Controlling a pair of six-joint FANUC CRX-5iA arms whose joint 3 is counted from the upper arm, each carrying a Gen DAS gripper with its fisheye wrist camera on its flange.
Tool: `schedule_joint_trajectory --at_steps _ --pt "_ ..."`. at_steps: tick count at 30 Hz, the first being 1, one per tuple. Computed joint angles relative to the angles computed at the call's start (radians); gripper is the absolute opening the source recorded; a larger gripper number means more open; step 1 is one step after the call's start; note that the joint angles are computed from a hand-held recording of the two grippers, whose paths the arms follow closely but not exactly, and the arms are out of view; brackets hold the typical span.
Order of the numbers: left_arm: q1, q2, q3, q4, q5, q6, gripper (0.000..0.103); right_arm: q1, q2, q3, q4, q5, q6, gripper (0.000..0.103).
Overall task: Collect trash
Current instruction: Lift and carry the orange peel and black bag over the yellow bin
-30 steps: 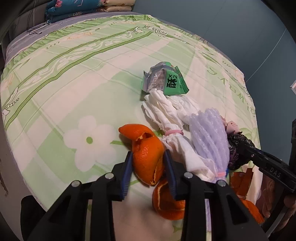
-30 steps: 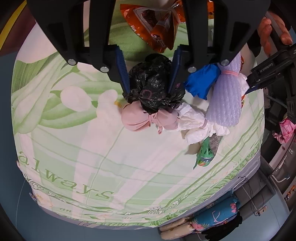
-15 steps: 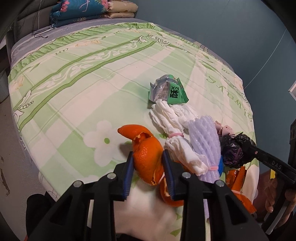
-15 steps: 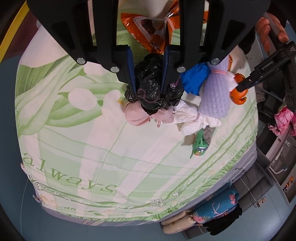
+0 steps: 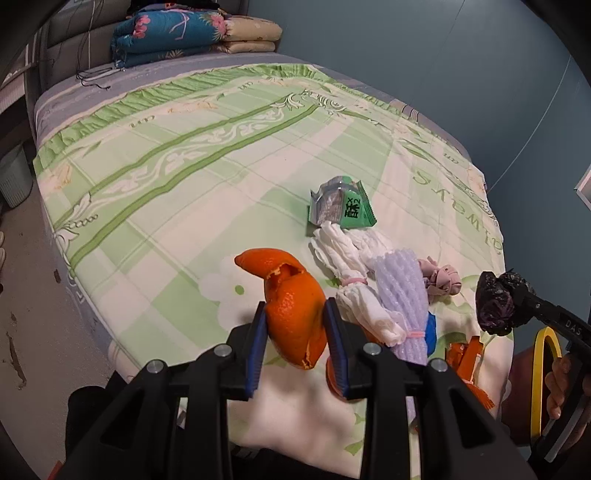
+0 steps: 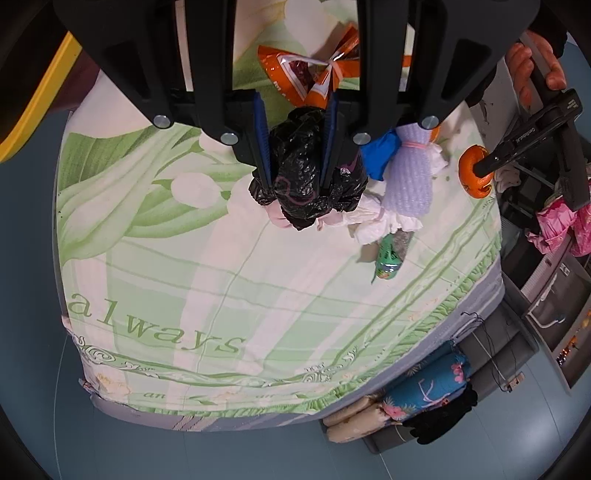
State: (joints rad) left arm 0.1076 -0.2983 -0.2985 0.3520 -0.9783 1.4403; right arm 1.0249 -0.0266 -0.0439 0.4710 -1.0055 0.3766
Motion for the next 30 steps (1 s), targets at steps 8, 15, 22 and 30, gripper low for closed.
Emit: schedule_joint_trajectory --at_steps 8,15,22,30 --pt "0.004 -0.058 0.011 0.001 -0.005 -0.006 0.029 0.03 -0.067 -0.048 0.033 0.001 -0.046 0.023" --pt "-0.007 -0.097 0.013 0.024 -0.005 -0.01 0.029 0.063 -0.122 -0.09 0.068 -0.018 -0.089 0.023" --pt "-0.047 -0.115 0.041 0.025 0.001 0.003 0.029 0.093 -0.179 -0.131 0.116 -0.035 -0.136 0.023" --pt "-0.092 -0.126 0.063 0.03 0.008 0.017 0.029 0.122 -0.235 -0.168 0.171 -0.046 -0.184 0.023"
